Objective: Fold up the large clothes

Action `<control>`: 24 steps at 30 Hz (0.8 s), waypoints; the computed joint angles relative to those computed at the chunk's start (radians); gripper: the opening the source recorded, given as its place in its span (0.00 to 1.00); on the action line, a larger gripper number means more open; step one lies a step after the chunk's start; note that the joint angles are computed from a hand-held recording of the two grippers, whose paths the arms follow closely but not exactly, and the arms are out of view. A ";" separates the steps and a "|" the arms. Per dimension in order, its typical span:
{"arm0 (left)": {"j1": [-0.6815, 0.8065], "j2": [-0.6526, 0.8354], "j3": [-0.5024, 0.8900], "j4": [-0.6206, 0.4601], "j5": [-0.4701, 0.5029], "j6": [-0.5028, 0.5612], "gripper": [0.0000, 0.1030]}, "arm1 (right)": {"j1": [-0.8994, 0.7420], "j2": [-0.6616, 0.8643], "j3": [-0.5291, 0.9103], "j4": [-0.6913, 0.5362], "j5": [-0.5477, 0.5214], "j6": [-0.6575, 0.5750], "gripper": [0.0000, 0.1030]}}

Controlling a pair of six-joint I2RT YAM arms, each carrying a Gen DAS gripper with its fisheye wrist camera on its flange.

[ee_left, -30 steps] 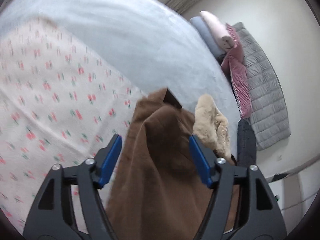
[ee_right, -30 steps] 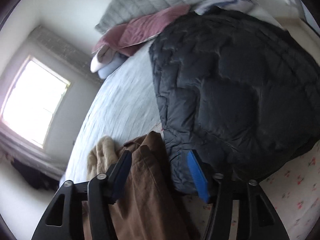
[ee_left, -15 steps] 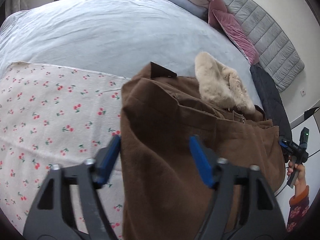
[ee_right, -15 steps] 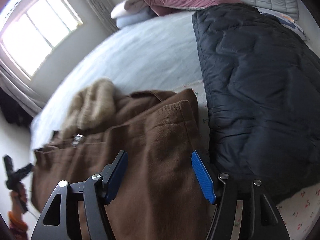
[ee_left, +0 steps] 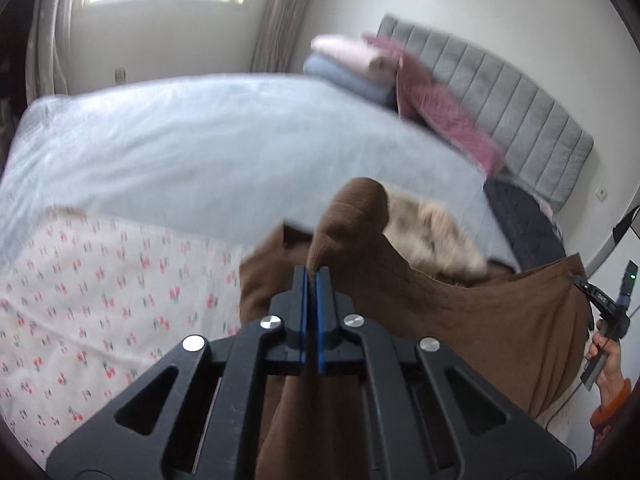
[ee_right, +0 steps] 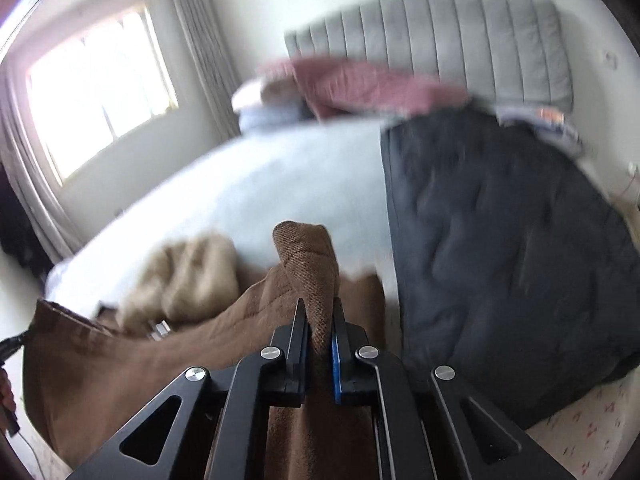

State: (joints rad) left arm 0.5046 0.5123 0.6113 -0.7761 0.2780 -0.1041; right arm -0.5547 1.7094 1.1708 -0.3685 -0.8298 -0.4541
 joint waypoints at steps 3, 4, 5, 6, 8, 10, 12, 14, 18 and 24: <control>-0.125 0.037 0.044 0.102 -0.152 -0.095 0.04 | 0.032 -0.091 -0.061 0.178 0.012 0.108 0.07; -0.146 0.061 0.053 0.136 -0.193 -0.106 0.04 | 0.056 -0.109 -0.069 0.238 0.038 0.147 0.07; -0.183 0.111 0.068 0.193 -0.256 -0.124 0.04 | 0.083 -0.116 -0.069 0.298 0.075 0.189 0.07; -0.206 0.164 0.083 0.251 -0.307 -0.139 0.04 | 0.123 -0.117 -0.063 0.343 0.125 0.227 0.07; -0.238 0.278 0.113 0.366 -0.388 -0.154 0.04 | 0.184 -0.084 -0.024 0.419 0.217 0.286 0.07; -0.254 0.402 0.137 0.492 -0.441 -0.157 0.04 | 0.234 -0.036 0.021 0.469 0.294 0.318 0.07; -0.265 0.522 0.141 0.627 -0.493 -0.137 0.04 | 0.303 0.041 0.065 0.536 0.396 0.325 0.07; -0.276 0.637 0.144 0.726 -0.532 -0.137 0.03 | 0.359 0.135 0.122 0.566 0.479 0.313 0.07; -0.279 0.950 0.137 0.971 -0.670 -0.098 0.00 | 0.441 0.339 0.217 0.605 0.614 0.272 0.07; -0.146 1.268 0.241 0.932 -0.491 -0.193 0.00 | 0.480 0.690 0.592 0.282 0.733 0.232 0.11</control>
State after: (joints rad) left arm 0.3588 1.7807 0.8525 0.1558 -0.2129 -0.2969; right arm -0.0750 2.3999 1.7625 -0.0869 -0.0970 -0.2219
